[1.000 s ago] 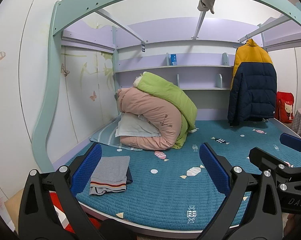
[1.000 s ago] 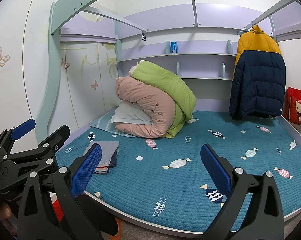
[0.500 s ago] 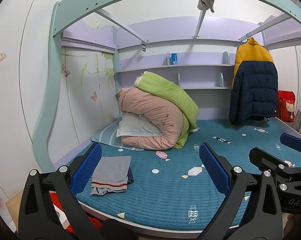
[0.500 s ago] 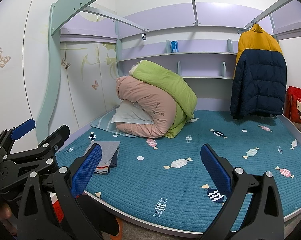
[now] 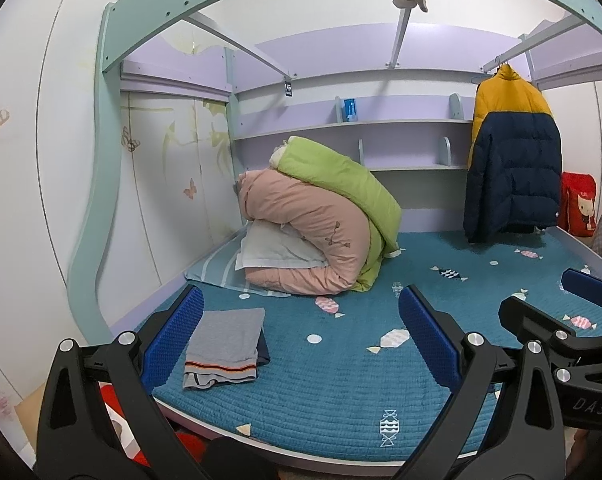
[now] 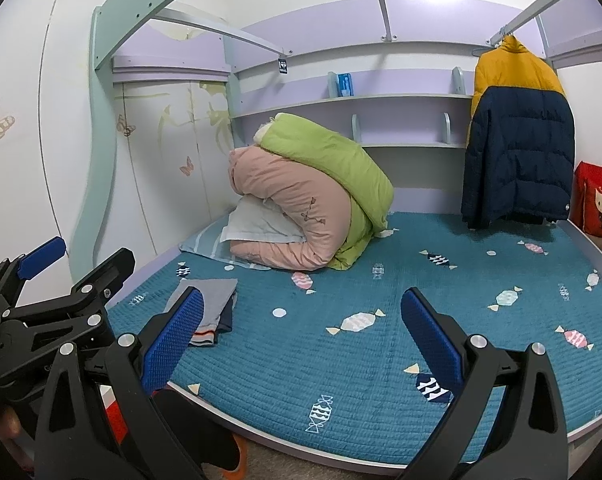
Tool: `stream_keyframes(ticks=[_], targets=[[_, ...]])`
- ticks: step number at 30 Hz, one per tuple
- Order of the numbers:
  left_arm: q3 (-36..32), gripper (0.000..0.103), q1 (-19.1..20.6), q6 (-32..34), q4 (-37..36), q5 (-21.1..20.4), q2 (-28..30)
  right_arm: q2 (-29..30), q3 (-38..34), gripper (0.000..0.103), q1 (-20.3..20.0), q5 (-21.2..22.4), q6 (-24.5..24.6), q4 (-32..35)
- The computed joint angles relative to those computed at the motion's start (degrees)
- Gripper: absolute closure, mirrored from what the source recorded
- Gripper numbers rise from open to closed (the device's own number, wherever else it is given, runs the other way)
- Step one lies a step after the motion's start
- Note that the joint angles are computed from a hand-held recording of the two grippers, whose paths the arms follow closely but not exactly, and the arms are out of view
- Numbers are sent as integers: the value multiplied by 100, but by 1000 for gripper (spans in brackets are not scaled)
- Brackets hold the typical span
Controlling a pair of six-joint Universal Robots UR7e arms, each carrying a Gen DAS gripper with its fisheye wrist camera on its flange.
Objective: Fold large clothes
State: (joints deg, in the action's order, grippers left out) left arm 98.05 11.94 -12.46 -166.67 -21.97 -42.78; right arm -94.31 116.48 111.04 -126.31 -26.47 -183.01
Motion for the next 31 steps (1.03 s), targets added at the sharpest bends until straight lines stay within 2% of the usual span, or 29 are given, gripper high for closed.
stream_keyframes(ticks=[5,9,19,26,31], targets=[[-160,5,109,61,154,-53,115,-23,-5,7,-180,121,100,86],[-357,5,191,89,388,-109,293,-91,4,7,-473,317,278,187],[-1182,5,428,39,1180,-106,1092,-249,-48,7,-1475,1140,786,708],[-2103,5,619,199,1671,-221,1844,-321,-169,7,-2306,1921,1050,931],[-3127,5,739,433,2155,-565,2682,-447,-261,7,-3227,2451,1406,1086]])
